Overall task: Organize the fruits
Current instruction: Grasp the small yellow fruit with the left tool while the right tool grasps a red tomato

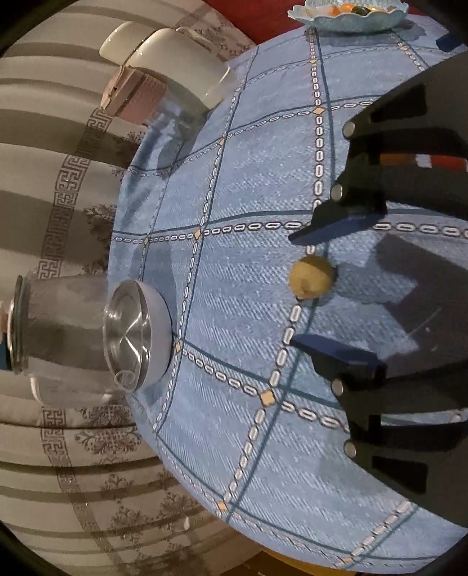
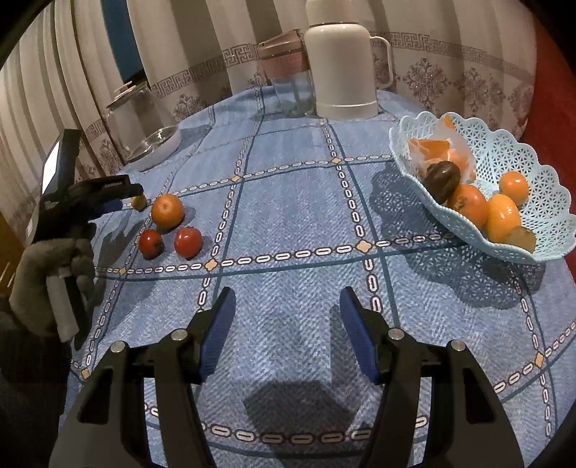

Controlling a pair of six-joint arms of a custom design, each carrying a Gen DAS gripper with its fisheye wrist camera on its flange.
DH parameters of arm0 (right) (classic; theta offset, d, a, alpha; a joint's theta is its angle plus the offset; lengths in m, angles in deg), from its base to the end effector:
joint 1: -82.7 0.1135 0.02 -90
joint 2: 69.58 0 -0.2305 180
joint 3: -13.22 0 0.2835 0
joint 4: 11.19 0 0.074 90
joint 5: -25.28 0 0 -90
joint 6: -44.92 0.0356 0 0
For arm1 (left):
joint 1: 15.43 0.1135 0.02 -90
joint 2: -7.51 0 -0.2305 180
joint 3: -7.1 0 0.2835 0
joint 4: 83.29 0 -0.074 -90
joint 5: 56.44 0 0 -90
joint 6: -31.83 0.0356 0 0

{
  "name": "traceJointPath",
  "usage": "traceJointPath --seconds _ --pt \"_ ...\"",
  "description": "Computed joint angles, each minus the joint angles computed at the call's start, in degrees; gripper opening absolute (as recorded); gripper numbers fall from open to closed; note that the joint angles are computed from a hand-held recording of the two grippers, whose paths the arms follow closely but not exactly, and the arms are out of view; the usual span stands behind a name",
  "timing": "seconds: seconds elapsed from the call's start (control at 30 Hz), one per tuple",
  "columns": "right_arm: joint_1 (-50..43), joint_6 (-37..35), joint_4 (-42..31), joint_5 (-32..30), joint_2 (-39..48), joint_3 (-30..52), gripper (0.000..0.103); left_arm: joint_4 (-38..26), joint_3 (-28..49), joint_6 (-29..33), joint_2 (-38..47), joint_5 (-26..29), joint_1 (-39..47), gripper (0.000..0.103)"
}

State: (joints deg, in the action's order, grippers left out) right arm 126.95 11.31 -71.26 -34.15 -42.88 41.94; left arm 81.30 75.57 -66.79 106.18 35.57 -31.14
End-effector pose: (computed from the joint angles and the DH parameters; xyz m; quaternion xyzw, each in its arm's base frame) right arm 0.1221 0.0936 0.1383 0.1702 0.9145 0.0425 0.3646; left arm 0.3620 -0.1031 0.1205 0.0639 0.9236 -0.0955 0.3658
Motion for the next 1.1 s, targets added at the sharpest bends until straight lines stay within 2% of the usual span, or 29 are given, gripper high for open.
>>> traceJointPath --seconds 0.03,0.2,0.3,0.53,0.97,1.03,1.1 --pt "-0.23 -0.27 0.33 -0.2 0.53 0.12 0.062 -0.25 0.78 0.02 0.85 0.02 0.02 0.039" --pt "-1.54 -1.92 3.22 -1.18 4.71 1.19 0.062 2.24 0.23 -0.12 1.76 3.62 0.63 0.026" --pt "-1.96 -3.1 5.77 -1.51 8.25 2.51 0.062 4.01 -1.46 0.0 0.8 3.92 0.44 0.026" --pt "-4.2 -8.02 12.85 -4.09 16.78 6.55 0.062 5.3 -4.91 -2.18 -3.46 8.55 2.65 0.026" --pt "-8.23 -15.64 26.4 -10.24 39.22 17.87 0.062 7.19 -8.86 -4.23 -8.9 12.58 4.4 0.026" --pt "-8.8 -16.27 27.79 -10.71 42.32 19.21 0.059 6.92 -8.68 -4.43 -8.67 13.06 4.43 0.026" --pt "-9.64 -16.63 28.93 -11.95 45.79 20.69 0.046 6.96 -8.99 -4.3 -8.79 12.82 4.08 0.026"
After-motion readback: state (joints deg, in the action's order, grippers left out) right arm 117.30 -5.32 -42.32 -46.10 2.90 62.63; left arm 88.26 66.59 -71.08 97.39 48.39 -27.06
